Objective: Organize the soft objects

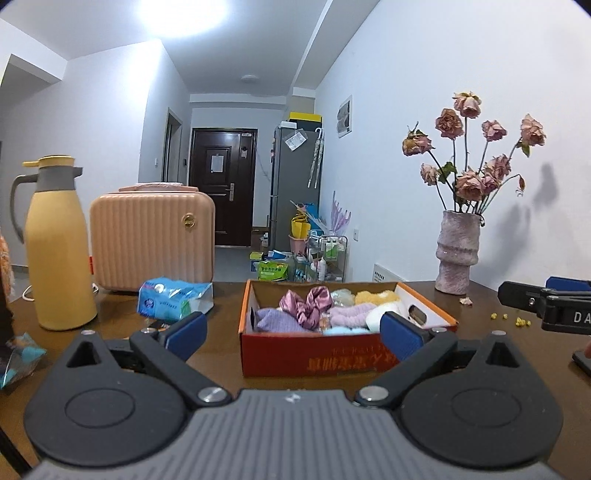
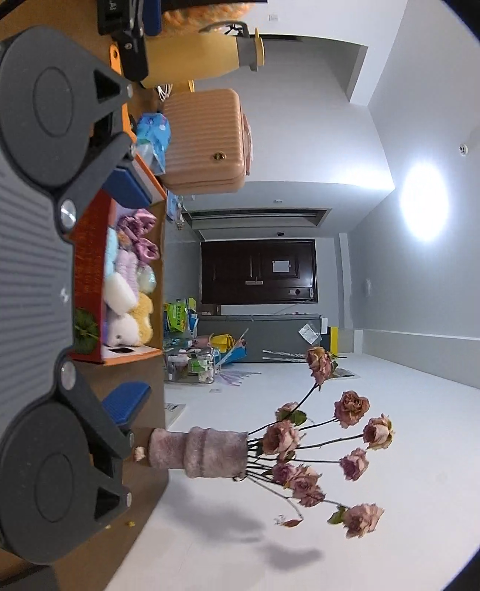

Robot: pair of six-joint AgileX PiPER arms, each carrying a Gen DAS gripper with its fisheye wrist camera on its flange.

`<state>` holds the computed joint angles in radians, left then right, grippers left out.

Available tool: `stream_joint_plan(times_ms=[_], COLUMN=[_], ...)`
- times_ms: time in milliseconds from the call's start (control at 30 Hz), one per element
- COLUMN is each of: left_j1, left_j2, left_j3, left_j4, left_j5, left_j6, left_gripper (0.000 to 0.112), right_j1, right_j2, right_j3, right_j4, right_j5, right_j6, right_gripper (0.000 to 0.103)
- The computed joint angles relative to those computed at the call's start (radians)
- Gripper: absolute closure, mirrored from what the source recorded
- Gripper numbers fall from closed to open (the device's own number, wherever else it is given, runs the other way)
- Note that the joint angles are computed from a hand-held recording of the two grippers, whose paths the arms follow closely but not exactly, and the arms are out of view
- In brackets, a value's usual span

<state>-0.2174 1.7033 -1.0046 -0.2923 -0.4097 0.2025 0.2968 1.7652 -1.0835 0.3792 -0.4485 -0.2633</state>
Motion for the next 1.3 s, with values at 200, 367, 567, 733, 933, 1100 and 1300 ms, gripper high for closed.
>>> stream_joint_plan(times_ms=[200,367,567,733,933,1100,1300], left_j1=[-0.028,-0.079,-0.179,-0.231,-0.272,-0.279,-0.273], left_j2=[-0.129,-0.259,-0.384,-0.464,-0.483,-0.484,-0.486], left_j3=[0.267,0.51,0.756,0.835,0.83,0.819,0.822], left_j4=[0.004,-0.063,-0.209,-0.237,-0.284,-0.306,-0.299], left_j5=[-0.118,-0.206,-0.334,-0.313,-0.321,-0.319,-0.319], left_j6=[-0.036,-0.028,0.054,0.055,0.095,0.11,0.103], left_gripper=[0.01,0.009,0.009,0.009,0.009,0.009,0.009], right_j1=[0.102,0.241,0.512,0.683,0.715,0.708,0.694], right_j2=[-0.119,-0.22,-0.249,-0.227,-0.22,-0.224,-0.228], right_j3=[0.28,0.496,0.722,0.78,0.755,0.755,0.745], right_j4=[0.083,0.225,0.447,0.57,0.6,0.603,0.596], right_j5=[-0.163,-0.297,-0.512,-0.587,-0.614,-0.604,-0.586], right_j6=[-0.038,-0.077,-0.061,-0.035,-0.096,-0.094,-0.106], right_gripper=[0.002,0.001,0.0,0.0,0.0,0.0,0.0])
